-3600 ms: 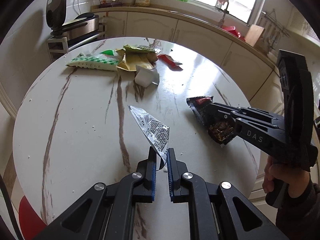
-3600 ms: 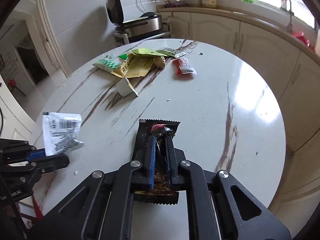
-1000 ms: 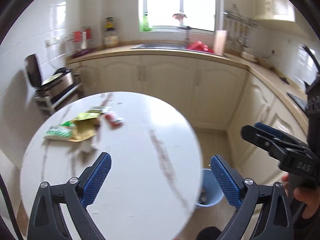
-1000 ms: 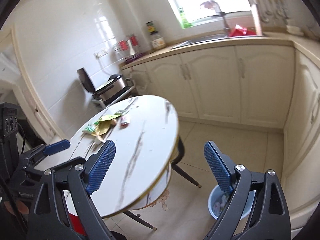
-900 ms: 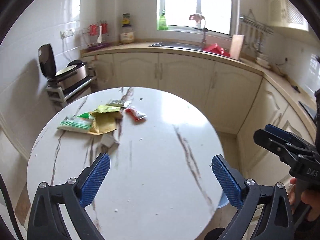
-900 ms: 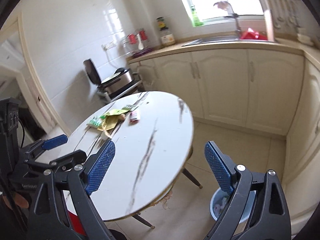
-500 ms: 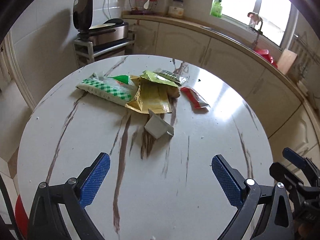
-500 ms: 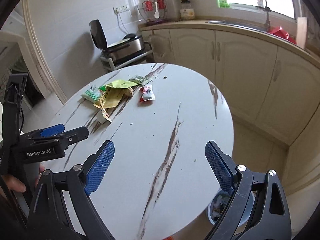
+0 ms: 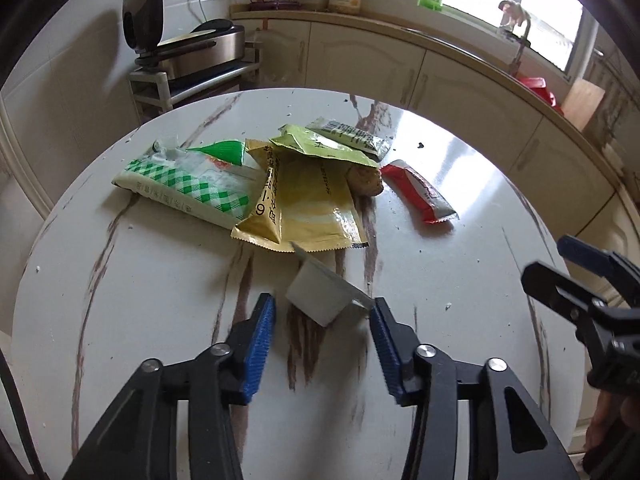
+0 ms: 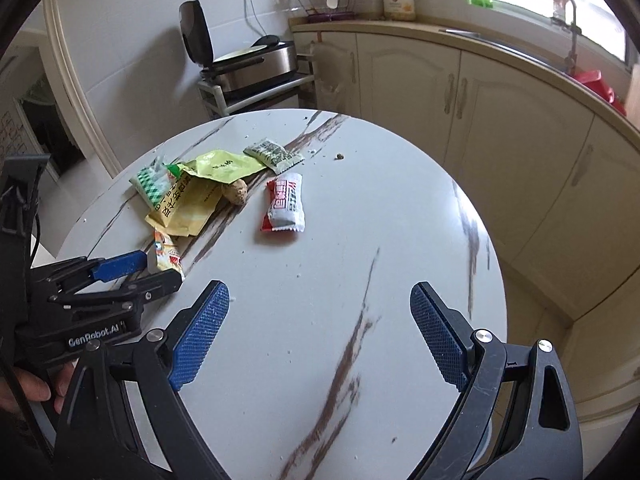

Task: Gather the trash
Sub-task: 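Grasp the white cup with left tool while right grasps the red-and-white bar wrapper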

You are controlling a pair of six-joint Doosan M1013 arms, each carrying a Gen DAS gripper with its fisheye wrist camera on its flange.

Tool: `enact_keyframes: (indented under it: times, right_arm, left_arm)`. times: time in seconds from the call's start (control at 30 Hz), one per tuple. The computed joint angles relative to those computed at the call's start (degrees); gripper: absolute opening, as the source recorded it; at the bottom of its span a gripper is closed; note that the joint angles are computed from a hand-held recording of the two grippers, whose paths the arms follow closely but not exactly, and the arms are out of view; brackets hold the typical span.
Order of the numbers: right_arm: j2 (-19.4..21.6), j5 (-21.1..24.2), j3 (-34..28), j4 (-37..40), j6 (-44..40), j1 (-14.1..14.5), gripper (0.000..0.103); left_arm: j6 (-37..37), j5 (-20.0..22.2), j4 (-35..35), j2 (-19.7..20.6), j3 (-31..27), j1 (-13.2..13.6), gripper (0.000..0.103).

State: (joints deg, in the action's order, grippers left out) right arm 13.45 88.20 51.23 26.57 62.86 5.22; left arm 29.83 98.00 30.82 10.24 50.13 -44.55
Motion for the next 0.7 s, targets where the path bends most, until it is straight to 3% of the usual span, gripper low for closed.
enact_keyframes:
  times: [0.07,0.27,0.43,0.47,0.5,0.53,0.6,0.7]
  right_arm:
    - [1.30,0.97,-1.70,-0.15,0.30,1.14,0.092]
    - [5.13,3.26,-5.81,-3.28,1.48,4.99,0.089]
    - [6.77,3.91,-6.93,-5.29,1.89,6.59,0.063]
    - [6.51,3.14,-6.60,-6.02,1.21,6.83,0.054]
    - [6.30,2.71,-6.38,-6.48,0.32,7.03,0.032]
    - [6.24,3.01,-6.41,-6.58,-0.29,7.14,0.027]
    - [5.45,2.54,-5.46,-7.67,-1.37,7.31,0.027]
    - [3.72,2.33,-3.46,-5.75,-2.24,6.19,0.026]
  left_arm:
    - [0.76,-1.85,-0.48,-1.07,1.72,0.28,0.038]
    - [1.09,-1.43,-0.12,-3.59,4.55,-0.37,0.038]
    - [0.44,-0.55,0.74,-5.99,7.11,-0.82,0.038]
    - [0.42,-0.28,0.93,-6.29,7.36,-0.89,0.038]
    - [0.25,-0.26,0.93,-6.64,7.73,-0.85,0.038]
    - [0.03,-0.29,0.87,-6.95,8.02,-0.82,0.038]
    - [-0.31,-0.85,0.31,-7.43,8.47,-0.71,0.026]
    - [-0.08,-1.03,0.02,-7.47,8.06,-1.16,0.023]
